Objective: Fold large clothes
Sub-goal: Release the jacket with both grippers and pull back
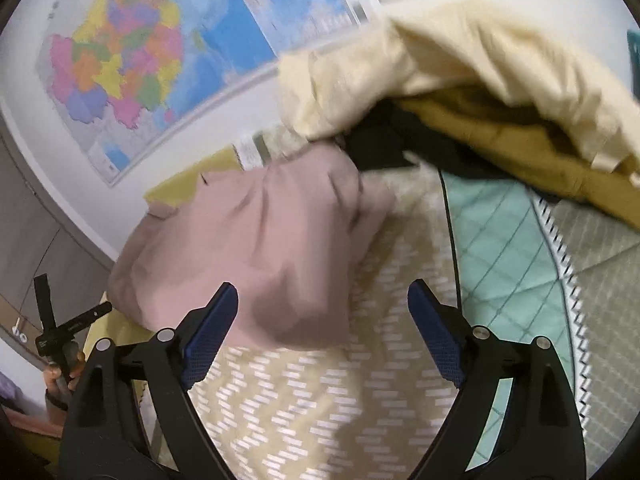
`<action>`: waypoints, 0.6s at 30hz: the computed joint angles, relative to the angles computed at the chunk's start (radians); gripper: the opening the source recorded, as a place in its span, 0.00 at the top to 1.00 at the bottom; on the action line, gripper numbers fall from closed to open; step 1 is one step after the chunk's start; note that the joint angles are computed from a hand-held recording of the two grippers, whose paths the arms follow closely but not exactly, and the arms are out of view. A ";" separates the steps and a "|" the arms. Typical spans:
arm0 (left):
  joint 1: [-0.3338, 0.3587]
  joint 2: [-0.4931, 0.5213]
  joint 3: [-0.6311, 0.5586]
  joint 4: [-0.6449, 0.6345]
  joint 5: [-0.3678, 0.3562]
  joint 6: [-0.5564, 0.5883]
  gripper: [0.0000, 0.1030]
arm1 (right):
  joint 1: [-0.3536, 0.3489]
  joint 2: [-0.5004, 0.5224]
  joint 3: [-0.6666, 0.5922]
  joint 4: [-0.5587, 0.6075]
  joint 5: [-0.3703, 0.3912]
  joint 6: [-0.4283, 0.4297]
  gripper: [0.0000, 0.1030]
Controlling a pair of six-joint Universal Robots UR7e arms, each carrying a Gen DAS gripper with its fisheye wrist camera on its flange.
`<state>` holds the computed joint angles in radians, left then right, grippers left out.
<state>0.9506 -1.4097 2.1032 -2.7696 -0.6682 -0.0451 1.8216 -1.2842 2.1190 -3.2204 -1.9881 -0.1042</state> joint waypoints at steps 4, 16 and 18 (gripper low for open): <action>-0.065 0.033 0.025 -0.095 0.061 0.024 0.06 | 0.066 0.032 0.007 -0.096 -0.017 -0.096 0.13; -0.076 0.064 0.033 -0.066 0.067 -0.104 0.06 | 0.114 0.145 -0.035 -0.110 -0.114 -0.126 0.08; -0.031 0.042 0.014 0.003 0.060 -0.189 0.06 | 0.097 0.136 -0.034 -0.128 -0.137 -0.097 0.05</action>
